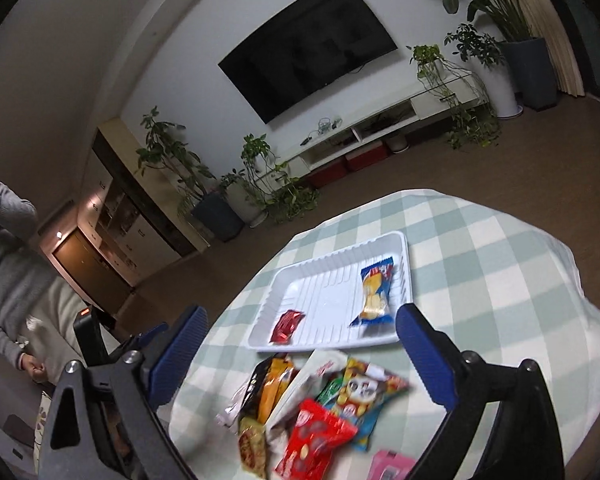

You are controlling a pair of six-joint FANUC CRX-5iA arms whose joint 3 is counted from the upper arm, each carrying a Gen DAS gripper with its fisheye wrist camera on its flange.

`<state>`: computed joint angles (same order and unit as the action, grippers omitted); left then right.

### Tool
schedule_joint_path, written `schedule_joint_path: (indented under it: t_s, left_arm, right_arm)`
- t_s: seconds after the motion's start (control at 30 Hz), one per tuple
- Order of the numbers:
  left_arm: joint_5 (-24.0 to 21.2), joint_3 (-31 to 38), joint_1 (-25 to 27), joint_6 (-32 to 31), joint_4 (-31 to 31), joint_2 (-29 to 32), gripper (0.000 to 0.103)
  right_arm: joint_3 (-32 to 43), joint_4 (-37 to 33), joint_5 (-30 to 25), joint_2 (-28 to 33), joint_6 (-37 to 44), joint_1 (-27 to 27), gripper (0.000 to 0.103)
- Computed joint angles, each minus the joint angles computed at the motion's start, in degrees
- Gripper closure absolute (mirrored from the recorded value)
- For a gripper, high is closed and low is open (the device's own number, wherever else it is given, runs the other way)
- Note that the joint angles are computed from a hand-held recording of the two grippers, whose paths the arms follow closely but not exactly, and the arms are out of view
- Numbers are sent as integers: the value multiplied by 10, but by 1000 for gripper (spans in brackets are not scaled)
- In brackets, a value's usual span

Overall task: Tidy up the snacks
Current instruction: 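Grasp the translucent pink-white packet with the left gripper and lift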

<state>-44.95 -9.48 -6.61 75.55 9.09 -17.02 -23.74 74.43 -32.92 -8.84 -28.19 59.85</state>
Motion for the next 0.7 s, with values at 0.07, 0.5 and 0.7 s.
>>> schedule_joint_path:
  t_s: [0.07, 0.5, 0.7]
  left_arm:
    - [-25, -12, 2, 31, -16, -23, 0]
    - [-110, -93, 3, 82, -66, -81, 0]
    - [-132, -45, -29, 90, -124, -33, 8]
  right_arm:
    - [-23, 28, -17, -12, -39, 19, 6]
    - [-35, -65, -191, 12, -25, 172, 13]
    - [-9, -154, -218, 30, 21, 184, 24]
